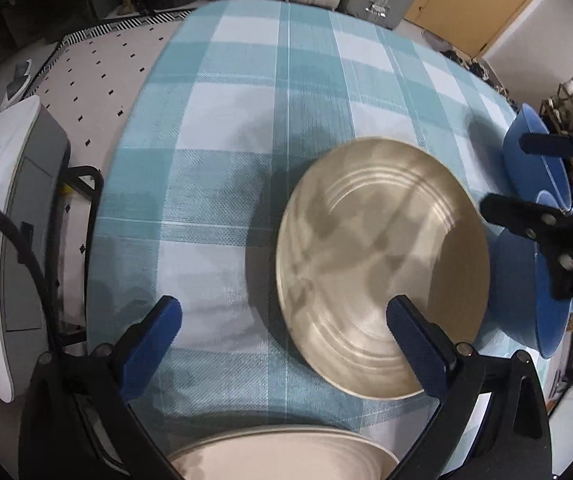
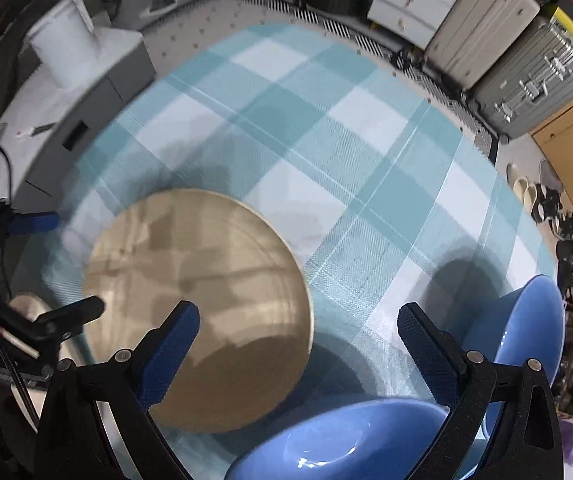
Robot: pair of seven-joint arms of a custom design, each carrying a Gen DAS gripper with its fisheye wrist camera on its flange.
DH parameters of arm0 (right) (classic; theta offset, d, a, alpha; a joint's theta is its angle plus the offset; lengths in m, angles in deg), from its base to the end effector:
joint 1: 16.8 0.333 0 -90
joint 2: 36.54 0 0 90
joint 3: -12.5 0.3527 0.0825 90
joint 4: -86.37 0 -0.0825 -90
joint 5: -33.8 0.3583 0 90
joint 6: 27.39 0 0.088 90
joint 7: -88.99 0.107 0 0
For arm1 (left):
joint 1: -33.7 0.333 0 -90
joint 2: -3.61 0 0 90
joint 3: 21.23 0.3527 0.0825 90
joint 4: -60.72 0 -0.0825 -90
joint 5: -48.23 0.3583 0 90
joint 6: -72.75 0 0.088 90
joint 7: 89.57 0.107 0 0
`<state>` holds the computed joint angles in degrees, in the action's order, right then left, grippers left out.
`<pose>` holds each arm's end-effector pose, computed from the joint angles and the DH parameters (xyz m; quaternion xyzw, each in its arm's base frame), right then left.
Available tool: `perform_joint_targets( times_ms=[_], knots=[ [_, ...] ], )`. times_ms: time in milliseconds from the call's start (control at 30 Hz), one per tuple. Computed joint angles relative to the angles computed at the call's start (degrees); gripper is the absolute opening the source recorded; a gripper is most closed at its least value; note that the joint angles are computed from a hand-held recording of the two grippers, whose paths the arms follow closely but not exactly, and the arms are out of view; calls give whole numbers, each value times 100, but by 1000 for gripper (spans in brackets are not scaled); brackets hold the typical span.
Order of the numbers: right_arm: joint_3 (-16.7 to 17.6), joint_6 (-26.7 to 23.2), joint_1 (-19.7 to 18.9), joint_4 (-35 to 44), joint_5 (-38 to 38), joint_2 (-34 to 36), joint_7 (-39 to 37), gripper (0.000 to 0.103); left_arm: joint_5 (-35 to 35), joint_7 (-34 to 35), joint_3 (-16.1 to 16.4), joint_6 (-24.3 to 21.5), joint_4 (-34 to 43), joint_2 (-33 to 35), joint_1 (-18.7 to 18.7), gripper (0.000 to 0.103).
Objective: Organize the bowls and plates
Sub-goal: 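Reach both tools to the remaining cream plate and grip its rim, then lift the cream plate with both tools and carry it toward the stack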
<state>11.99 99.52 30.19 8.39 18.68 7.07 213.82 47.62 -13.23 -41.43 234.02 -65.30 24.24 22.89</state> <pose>0.5211 0.5389 0.3167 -0.8149 0.5668 -0.1149 0.0373 0.5022 -0.2903 0.3107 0.6044 -0.7824 0.1505 0.0036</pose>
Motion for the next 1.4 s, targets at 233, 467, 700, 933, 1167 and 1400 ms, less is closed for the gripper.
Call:
perform_joint_targets(
  times_ms=[233, 467, 700, 933, 1167, 1400],
  knots=[
    [92, -807, -174, 868, 336, 648, -524, 88, -121, 259, -166, -183, 182, 213, 111, 102],
    [183, -979, -338, 1123, 835, 902, -710, 66, -630, 910, -570, -108, 222, 327, 410, 99],
    [105, -1287, -303, 1455, 936, 1134, -702, 57, -694, 980, -385, -345, 341, 397, 279, 64],
    [107, -1434, -274, 1677, 927, 1259, -793, 41, -609, 1047, -288, -458, 365, 413, 205, 32],
    [-58, -1579, -135, 1773, 650, 1278, -726, 21, -627, 1177, -275, -345, 286, 412, 211, 15],
    [-126, -1639, 52, 1942, 387, 1344, -575, 15, -873, 1326, -405, -353, 242, 367, 415, 11]
  ],
)
